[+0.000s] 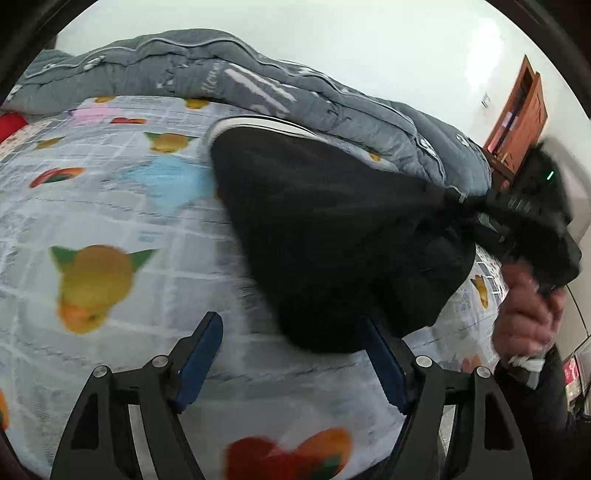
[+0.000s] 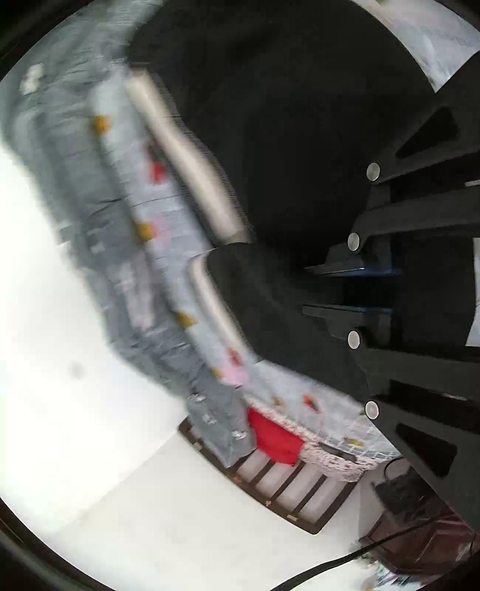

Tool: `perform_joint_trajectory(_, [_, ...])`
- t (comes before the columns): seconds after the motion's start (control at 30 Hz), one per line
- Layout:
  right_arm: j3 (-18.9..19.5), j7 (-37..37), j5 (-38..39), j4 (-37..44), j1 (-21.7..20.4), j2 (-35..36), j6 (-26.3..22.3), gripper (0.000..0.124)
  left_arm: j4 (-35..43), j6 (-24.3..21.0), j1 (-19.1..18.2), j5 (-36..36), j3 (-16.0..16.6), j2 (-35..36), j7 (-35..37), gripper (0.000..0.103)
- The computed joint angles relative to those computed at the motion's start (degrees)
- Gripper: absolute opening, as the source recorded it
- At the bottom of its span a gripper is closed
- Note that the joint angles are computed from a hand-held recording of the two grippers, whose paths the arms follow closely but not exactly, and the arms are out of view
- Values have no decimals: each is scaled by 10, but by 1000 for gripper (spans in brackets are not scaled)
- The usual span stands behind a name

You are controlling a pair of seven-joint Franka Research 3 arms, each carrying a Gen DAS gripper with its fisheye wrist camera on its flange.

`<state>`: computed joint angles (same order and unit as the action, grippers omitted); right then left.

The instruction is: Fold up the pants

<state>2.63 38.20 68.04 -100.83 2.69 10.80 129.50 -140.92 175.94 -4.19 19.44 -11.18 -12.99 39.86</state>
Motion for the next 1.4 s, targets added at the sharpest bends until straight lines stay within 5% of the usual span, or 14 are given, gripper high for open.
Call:
perform_joint_trajectory(0.07, [0, -24, 9, 1, -1, -12, 14, 11, 42, -50, 58, 85, -66, 22, -66, 78])
perform_joint_trajectory(0.13, [-3, -49, 11, 7, -1, -19, 22, 10, 110, -173, 84, 211, -120, 55, -135, 80])
perform_joint_trajectory(0.2, [-6, -70, 8, 17, -2, -20, 36, 10, 160, -265, 71, 304, -140, 86, -168, 83])
perform_joint_trajectory(0.27, [-11, -84, 7, 27, -7, -19, 44, 9, 177, -288, 55, 330, -135, 98, -183, 83])
perform_joint_trajectory(0.37, [-23, -123, 26, 30, -23, -25, 82, 9, 173, -247, 39, 289, -104, 97, -167, 83])
perform_joint_trajectory(0.43, [-34, -140, 51, 34, -43, -19, 108, 9, 147, -156, 33, 270, -75, 85, -159, 83])
perform_joint_trajectory(0.53, [-48, -90, -3, 55, -59, 18, 133, 9, 140, -93, 5, 220, -44, 91, -109, 85])
perform_joint_trajectory(0.67, [-61, 23, -171, 47, -51, 70, 184, 10, 167, -112, -40, 165, -26, 118, -53, 83])
perform_joint_trajectory(0.87, [-32, 19, -198, 6, -69, 33, 248, 22, 101, -47, -60, 66, 2, 75, 23, 83])
perform_joint_trajectory(1.0, [-12, -57, -149, -10, -77, 2, 270, 24, 95, -28, -61, 10, 7, 68, 63, 83])
perform_joint_trajectory(1.13, [-7, -103, -154, -25, -54, 6, 305, 26, 136, -18, -48, 42, -9, 91, 36, 81])
perform_joint_trajectory(1.2, [-23, -40, -230, -36, -28, 22, 325, 26, 143, 4, -61, -7, -1, 102, 69, 81])
perform_joint_trajectory(1.33, [-8, -53, -237, -61, -39, 14, 339, 28, 191, -100, -58, 36, -10, 135, 27, 82])
perform_joint_trajectory(1.4, [-8, -61, -225, -43, -52, 12, 297, 30, 180, -85, -60, -37, -10, 144, 82, 84])
